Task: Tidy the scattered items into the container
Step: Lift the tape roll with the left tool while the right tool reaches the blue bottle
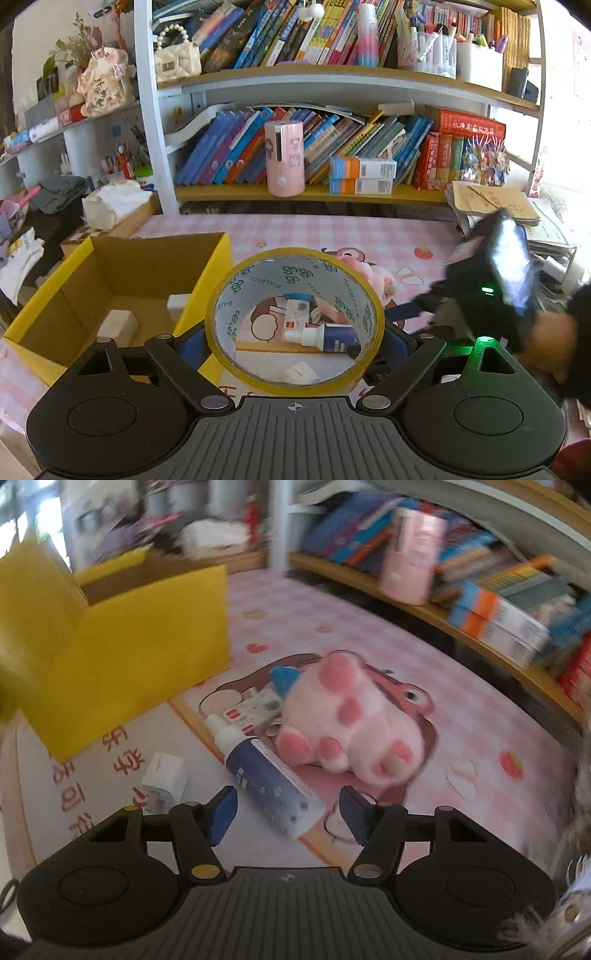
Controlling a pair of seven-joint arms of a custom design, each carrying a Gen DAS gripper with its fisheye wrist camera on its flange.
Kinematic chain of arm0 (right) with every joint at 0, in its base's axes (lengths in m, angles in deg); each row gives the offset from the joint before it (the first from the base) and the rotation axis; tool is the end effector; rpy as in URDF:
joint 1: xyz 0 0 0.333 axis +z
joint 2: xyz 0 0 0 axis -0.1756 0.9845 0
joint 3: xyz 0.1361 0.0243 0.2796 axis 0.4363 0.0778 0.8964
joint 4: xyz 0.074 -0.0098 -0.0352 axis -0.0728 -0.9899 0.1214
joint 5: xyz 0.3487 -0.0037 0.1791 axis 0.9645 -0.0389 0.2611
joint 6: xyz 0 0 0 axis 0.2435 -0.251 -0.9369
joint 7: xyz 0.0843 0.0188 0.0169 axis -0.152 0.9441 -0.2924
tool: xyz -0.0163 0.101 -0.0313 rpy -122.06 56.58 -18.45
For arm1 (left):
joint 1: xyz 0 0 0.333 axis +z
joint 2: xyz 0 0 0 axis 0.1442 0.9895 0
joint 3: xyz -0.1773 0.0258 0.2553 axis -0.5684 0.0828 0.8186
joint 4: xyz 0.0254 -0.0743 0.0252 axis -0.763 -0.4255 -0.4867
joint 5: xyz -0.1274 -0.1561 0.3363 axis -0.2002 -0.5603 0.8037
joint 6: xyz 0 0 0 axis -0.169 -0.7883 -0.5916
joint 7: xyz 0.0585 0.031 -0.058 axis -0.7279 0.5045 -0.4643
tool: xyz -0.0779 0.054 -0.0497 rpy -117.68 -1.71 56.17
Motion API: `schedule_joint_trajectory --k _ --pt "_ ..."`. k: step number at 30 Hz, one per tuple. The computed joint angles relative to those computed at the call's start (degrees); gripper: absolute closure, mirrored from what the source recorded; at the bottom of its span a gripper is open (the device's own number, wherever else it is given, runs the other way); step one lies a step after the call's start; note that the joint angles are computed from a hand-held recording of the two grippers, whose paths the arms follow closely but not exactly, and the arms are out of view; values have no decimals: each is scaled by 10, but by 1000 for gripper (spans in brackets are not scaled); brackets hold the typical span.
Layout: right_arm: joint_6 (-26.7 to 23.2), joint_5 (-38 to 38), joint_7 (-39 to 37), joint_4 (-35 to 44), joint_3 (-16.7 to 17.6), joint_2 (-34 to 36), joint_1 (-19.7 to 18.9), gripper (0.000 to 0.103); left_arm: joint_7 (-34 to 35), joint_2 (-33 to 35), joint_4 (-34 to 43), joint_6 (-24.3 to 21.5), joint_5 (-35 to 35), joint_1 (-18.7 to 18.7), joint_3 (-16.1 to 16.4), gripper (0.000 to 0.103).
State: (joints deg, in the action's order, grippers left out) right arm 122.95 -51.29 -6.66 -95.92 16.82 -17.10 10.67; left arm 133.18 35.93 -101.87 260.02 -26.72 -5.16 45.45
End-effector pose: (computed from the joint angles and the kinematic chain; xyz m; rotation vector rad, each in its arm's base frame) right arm 0.4805 0.1248 0.2926 -1.9636 1.5978 -0.6597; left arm 0.4400 -0.2471 0.3783 -1.1293 2.1768 -1.0804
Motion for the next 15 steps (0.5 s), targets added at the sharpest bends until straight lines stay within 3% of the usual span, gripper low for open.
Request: schedule_joint_trajectory --k 2,6,9,15 --pt "-33 -109 50 10 51 7 -82 43 -10 -3 -4 4 11 3 2 11" --pt "-69 -200 80 37 104 30 -164 53 -6 -6 -8 7 2 3 1 11" --pt "-74 -259 102 44 200 42 -276 57 -20 -6 -6 7 22 6 2 11" --pt "-87 -295 145 -6 272 0 -353 72 -132 0 9 3 157 28 11 11"
